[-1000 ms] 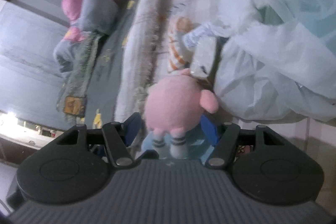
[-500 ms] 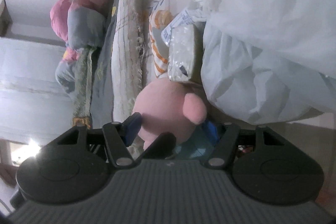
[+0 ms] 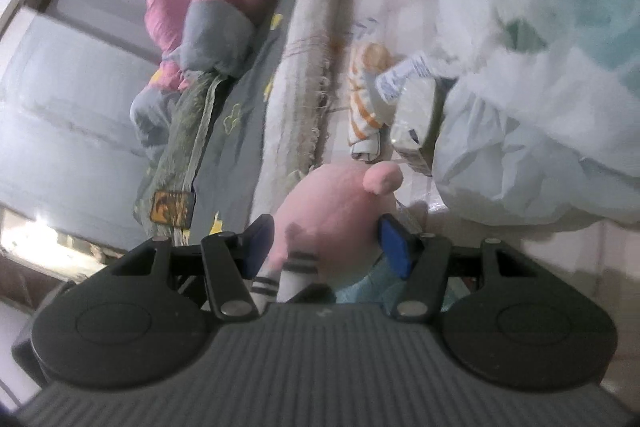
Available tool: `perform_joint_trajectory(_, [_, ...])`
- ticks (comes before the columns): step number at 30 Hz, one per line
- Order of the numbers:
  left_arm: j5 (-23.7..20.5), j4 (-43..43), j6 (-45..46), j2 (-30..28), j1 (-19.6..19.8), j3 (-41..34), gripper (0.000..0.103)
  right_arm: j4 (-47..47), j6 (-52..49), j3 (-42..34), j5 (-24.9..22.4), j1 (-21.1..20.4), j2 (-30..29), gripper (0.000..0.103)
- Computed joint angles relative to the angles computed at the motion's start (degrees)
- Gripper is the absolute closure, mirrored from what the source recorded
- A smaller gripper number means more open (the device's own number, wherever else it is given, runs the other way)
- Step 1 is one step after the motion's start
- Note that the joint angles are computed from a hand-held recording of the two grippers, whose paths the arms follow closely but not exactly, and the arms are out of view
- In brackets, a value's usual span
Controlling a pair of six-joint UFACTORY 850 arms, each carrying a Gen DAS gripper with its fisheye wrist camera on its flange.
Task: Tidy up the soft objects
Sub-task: 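Move the right tool down to the pink plush toy, then close the right tool on the pink plush toy and lift it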
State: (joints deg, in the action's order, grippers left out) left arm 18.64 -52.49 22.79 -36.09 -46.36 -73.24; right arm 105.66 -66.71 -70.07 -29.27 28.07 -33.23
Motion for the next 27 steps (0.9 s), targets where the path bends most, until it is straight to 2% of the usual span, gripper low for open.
perform_joint_trajectory(6, [0.8,16.0,-21.0,2.3,-0.7,4.3,0.017,-2.4,-2.1,2.1,5.3,1.9,4.1,0.044])
perform_joint_trajectory(12, [1.5,18.3,-26.1,2.9,-1.3,6.5,0.017,-4.6,-5.4,1.2,9.0,4.2,5.1,0.044])
perform_joint_trajectory(16, [0.0,21.3,-32.0,2.4,-0.9,7.3,0.017,-12.7,1.6,-2.2,9.0,5.1,2.3,0.044])
perform_joint_trajectory(19, [0.1,19.7,-32.1,2.3,-0.6,8.2,0.018,-18.5,7.2,-5.8,7.5,5.5,-1.0,0.045])
perform_joint_trajectory(21, [0.9,17.1,-30.2,2.8,-0.6,9.1,0.018,-21.4,10.6,-8.5,4.7,5.5,-3.5,0.045])
perform_joint_trajectory(25, [2.1,8.2,-23.1,4.1,-0.6,10.4,0.018,-20.7,9.9,-11.6,5.1,6.4,-6.1,0.045])
perform_joint_trajectory(27, [2.3,6.3,-22.7,4.6,-0.3,11.1,0.018,-19.4,9.0,-12.7,3.4,6.2,-7.2,0.045])
